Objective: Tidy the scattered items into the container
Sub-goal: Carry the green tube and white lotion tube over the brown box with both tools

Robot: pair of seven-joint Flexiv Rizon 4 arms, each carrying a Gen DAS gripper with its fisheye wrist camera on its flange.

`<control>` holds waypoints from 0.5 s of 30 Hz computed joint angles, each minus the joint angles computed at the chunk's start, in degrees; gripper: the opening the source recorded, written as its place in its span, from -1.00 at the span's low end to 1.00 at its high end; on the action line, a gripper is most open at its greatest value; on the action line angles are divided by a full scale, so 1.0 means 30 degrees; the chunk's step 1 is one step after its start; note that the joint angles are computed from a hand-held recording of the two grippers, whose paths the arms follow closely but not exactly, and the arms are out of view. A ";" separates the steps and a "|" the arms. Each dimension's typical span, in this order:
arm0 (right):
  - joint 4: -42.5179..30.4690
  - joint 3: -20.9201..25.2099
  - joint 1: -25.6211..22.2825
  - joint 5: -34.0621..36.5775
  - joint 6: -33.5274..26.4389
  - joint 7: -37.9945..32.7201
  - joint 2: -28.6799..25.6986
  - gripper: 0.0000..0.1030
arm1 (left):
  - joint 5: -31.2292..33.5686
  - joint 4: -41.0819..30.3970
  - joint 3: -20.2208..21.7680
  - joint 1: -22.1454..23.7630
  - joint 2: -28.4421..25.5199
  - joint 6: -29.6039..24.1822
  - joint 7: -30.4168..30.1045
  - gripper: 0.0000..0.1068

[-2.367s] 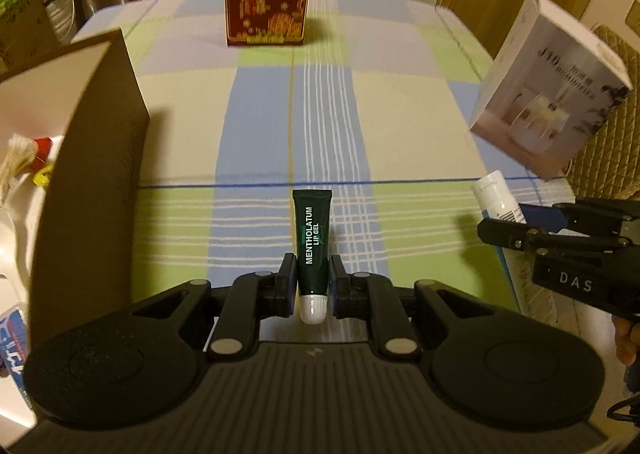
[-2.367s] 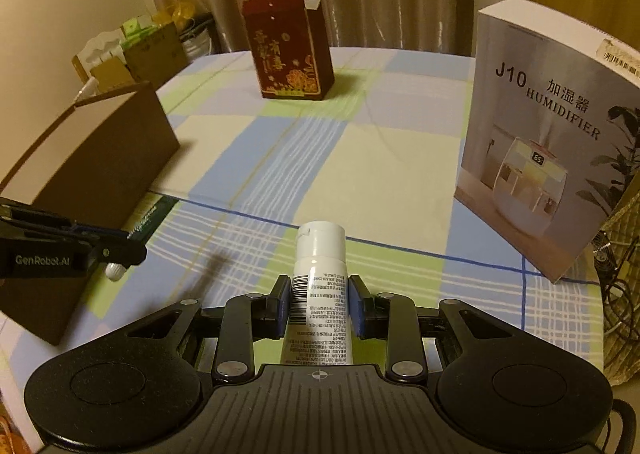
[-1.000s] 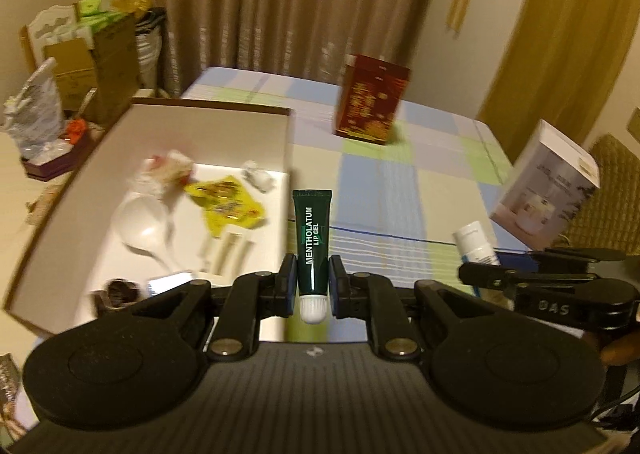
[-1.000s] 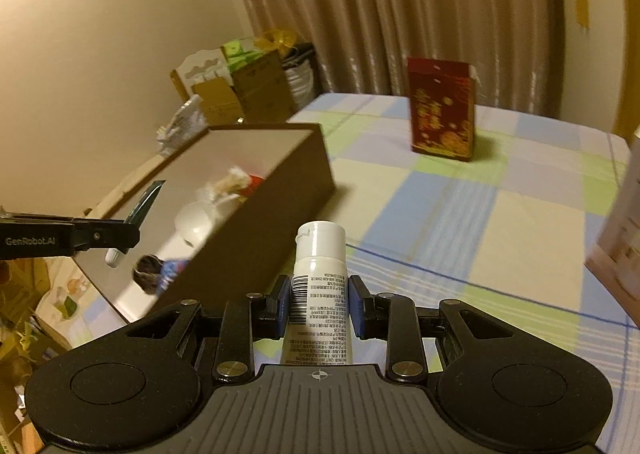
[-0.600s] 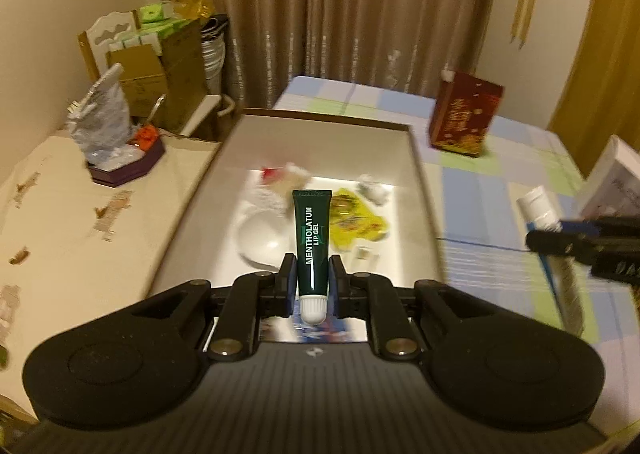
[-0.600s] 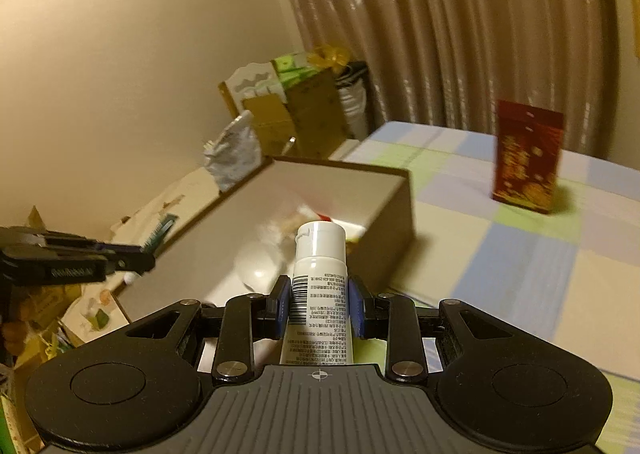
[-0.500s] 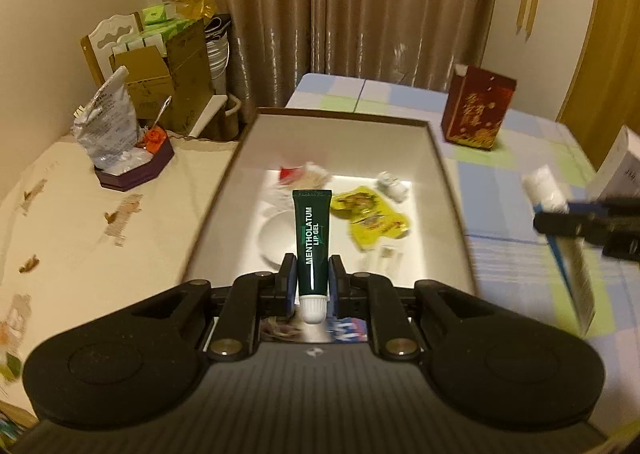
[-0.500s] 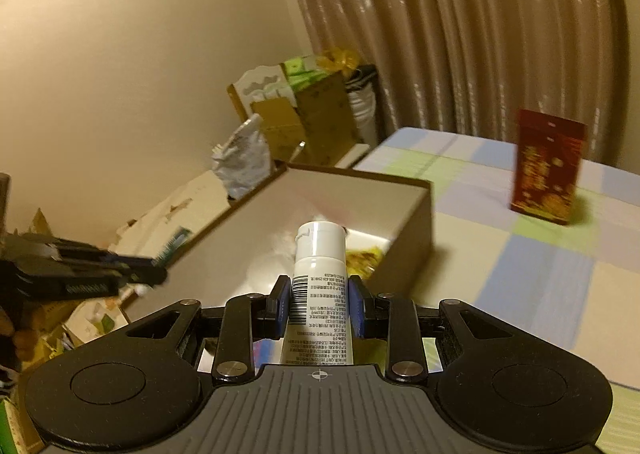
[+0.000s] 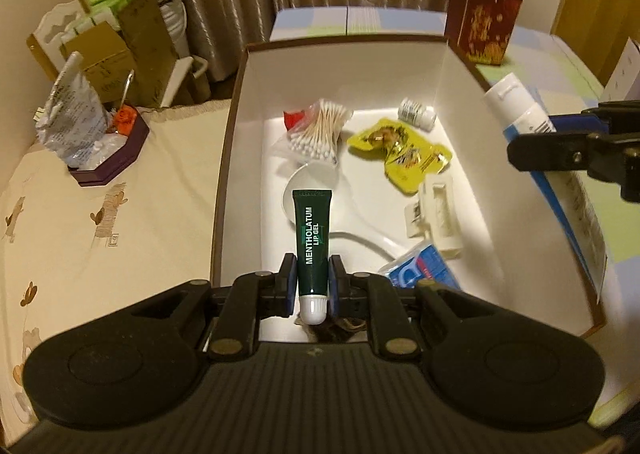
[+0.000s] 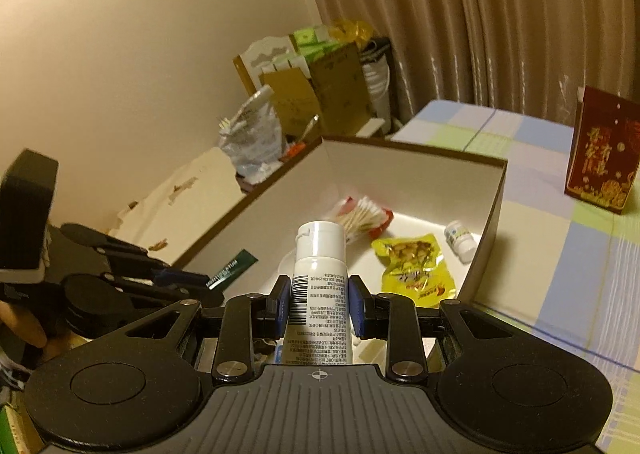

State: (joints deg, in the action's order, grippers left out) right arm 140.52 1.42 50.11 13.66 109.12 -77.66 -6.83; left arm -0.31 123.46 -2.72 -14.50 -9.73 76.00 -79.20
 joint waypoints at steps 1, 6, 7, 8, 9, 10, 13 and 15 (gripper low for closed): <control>-0.0096 -0.0925 0.1020 0.0497 -0.0218 -0.0295 -0.0057 -0.36 | -0.0173 -0.0034 -0.0093 0.0130 -0.0113 -0.0014 0.0335 -0.77; 0.0176 -0.4362 0.4287 0.0764 -0.0514 -0.0195 -0.0282 -0.36 | -0.0684 -0.0410 -0.0226 0.0434 -0.0709 -0.0082 0.1489 -0.77; 0.0204 -0.4781 0.4605 0.0666 -0.0542 -0.0049 -0.0363 -0.36 | -0.0729 -0.0521 -0.0238 0.0459 -0.0820 -0.0132 0.1659 -0.77; 0.0247 -0.5224 0.4956 0.0571 -0.0606 0.0104 -0.0379 -0.36 | -0.0898 -0.0590 -0.0316 0.0533 -0.0936 -0.0161 0.1924 -0.77; 0.0234 -0.5247 0.4875 0.0361 -0.0649 0.0363 -0.0458 -0.36 | -0.1119 -0.0653 -0.0421 0.0602 -0.1057 -0.0200 0.2199 -0.77; 0.0216 -0.5226 0.4751 0.0166 -0.0634 0.0626 -0.0557 -0.36 | -0.1335 -0.0708 -0.0506 0.0667 -0.1165 -0.0254 0.2462 -0.77; 0.0314 -0.6265 0.5605 0.0023 -0.0637 0.1023 -0.0517 -0.36 | -0.1594 -0.0912 -0.0543 0.0689 -0.1488 -0.0256 0.2874 -0.76; 0.0203 -0.6237 0.5486 -0.0106 -0.0600 0.1406 -0.0588 -0.36 | -0.1958 -0.0945 -0.0706 0.0782 -0.1638 -0.0154 0.3305 -0.76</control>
